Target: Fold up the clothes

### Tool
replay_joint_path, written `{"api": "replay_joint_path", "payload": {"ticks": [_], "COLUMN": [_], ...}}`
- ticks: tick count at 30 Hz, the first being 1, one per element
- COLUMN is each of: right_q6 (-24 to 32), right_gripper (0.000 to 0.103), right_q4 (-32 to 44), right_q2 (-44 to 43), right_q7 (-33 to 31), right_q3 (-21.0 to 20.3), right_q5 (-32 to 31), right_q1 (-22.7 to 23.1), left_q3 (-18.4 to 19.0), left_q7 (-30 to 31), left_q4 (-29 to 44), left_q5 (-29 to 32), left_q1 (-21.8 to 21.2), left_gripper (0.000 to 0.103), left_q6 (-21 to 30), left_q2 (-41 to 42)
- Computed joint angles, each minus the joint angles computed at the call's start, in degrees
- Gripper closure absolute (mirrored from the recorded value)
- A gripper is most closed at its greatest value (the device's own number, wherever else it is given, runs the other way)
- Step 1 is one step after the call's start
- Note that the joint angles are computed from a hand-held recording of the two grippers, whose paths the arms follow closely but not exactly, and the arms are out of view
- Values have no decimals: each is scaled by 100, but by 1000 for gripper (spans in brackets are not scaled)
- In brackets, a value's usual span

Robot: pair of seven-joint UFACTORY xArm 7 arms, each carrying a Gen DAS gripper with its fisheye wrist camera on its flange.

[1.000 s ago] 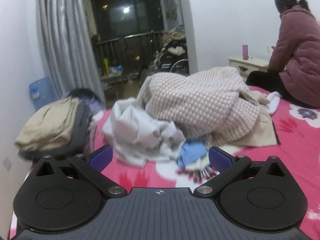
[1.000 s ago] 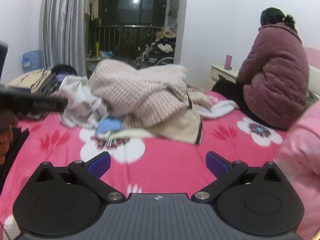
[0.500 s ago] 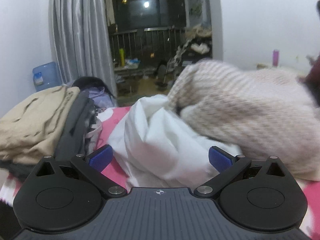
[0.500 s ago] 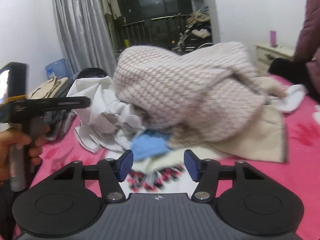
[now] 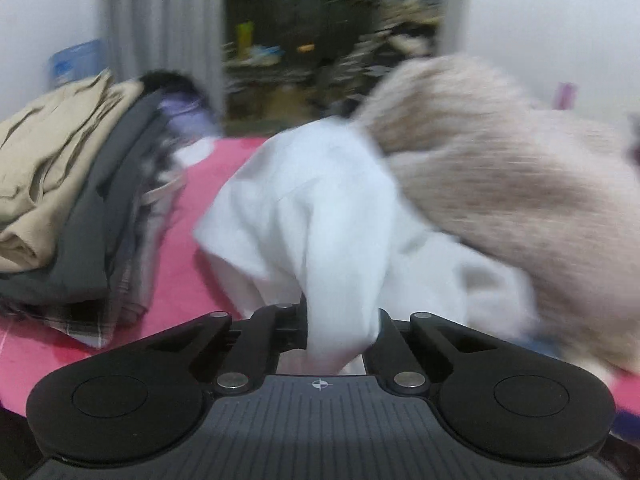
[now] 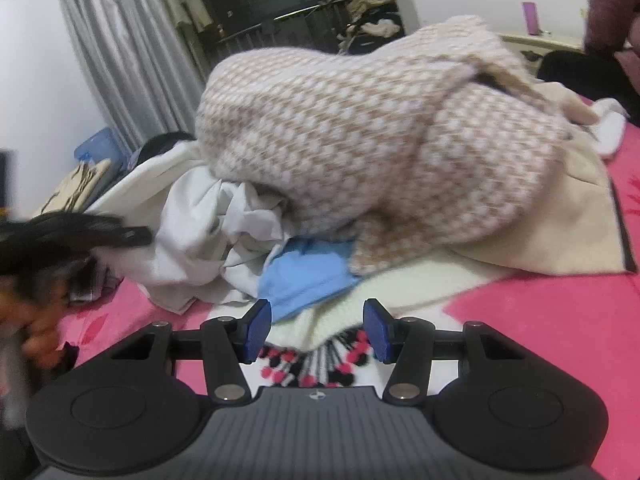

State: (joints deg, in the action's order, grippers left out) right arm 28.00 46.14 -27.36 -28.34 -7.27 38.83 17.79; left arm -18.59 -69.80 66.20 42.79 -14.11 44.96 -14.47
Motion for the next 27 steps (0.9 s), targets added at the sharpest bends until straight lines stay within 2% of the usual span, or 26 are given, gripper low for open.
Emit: {"api": "replay_joint_path", "payload": {"ticks": [5, 10, 13, 17, 23, 25, 27], "right_q6": [329, 825, 1338, 2307, 3700, 4054, 4279], "right_gripper": [48, 48, 48, 48, 48, 48, 47], "right_q4": [-238, -687, -943, -1078, -615, -284, -52], "right_q2": [-631, -1809, -2695, -3820, -5165, -5362, -5538], "right_q7": [185, 639, 1081, 1572, 1664, 1653, 1581], "right_q3": [-188, -370, -471, -732, -1298, -1511, -1663], "right_q5": [42, -183, -550, -1161, -2407, -2791, -3131], "right_q1": [-168, -482, -863, -1415, -2322, -2552, -2704], "left_q3": [16, 36, -69, -232, -281, -323, -372], "left_q7": [905, 1643, 1956, 2448, 3391, 3757, 4114], "left_q4": [-712, -1257, -1344, -1217, -924, -767, -562], "left_q5": [-885, -1854, -2344, -2932, -4047, -4430, -4795], "left_q1": [-534, -1182, -1526, -1965, -2821, -3103, -3339], "left_gripper": [102, 102, 102, 102, 102, 101, 96], "left_q6": [-698, -1325, -1563, -1809, -2288, -2032, -1712], "left_q2": [-1108, -2048, -2303, -2197, -1369, -1039, -677]}}
